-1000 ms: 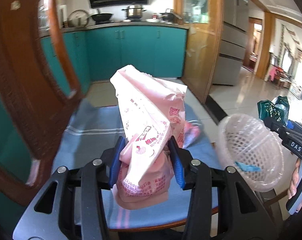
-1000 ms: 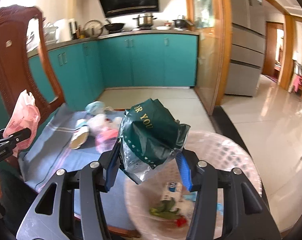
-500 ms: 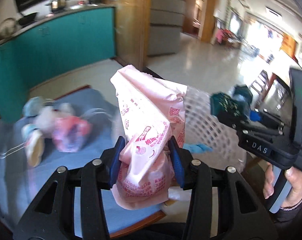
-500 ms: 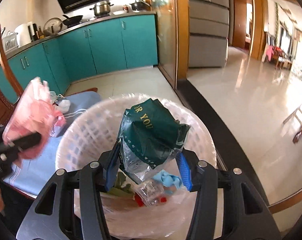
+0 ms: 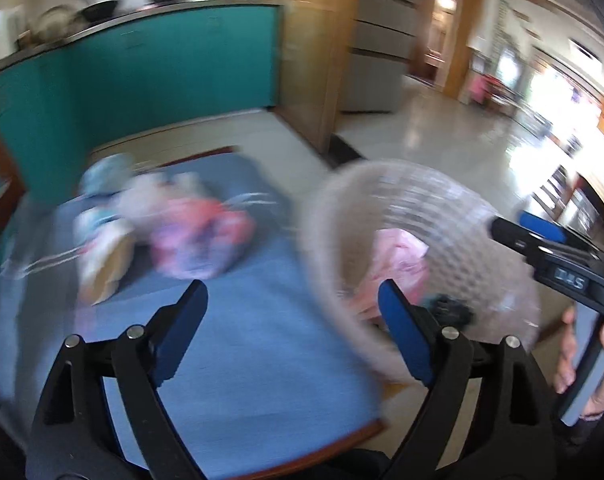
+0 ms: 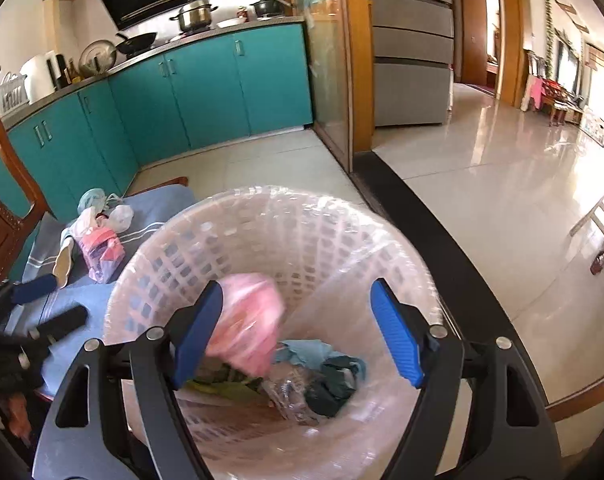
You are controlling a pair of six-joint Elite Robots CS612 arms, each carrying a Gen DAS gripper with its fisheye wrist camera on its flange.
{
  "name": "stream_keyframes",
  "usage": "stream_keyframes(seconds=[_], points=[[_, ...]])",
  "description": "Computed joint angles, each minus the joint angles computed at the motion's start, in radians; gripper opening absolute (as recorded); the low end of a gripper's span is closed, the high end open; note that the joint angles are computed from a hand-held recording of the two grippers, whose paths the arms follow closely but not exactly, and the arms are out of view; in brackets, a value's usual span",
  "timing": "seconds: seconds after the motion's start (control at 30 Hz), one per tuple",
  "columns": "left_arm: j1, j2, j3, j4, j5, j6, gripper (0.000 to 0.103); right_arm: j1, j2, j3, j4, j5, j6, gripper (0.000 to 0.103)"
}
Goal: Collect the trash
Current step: 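Open both grippers over the basket to drop the two bags, then move both grippers back over the chair seat toward the remaining trash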
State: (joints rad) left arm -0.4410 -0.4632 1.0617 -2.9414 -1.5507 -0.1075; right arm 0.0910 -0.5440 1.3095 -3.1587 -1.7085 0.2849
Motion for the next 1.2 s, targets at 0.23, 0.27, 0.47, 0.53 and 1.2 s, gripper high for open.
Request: stream_keyframes(seconds=[0.23,0.27,0.47,0.53,1.2], points=[[0.053,-0.043,0.089,-0.018,0.176,-0.132,0.091,0.035,0.044,-0.125,0.066,0.066,-0.081,0.078],[0.061,-0.049,0.102,-0.014,0.191,-0.155,0.091,0.044,0.054,-0.150,0.078,0.077,-0.102,0.079],[0.097,-0.069,0.151,-0.001,0.203,-0.225,0.091,0.093,0.119,-0.309,0.162,0.147,-0.213,0.079],[0.102,-0.075,0.171,-0.008,0.192,-0.228,0.091,0.105,0.145,-0.370,0.197,0.174,-0.233,0.079],[0.113,-0.114,0.252,-0.057,0.156,-0.193,0.092,0.151,0.467,-1.005,0.738,0.044,-0.192,0.079]])
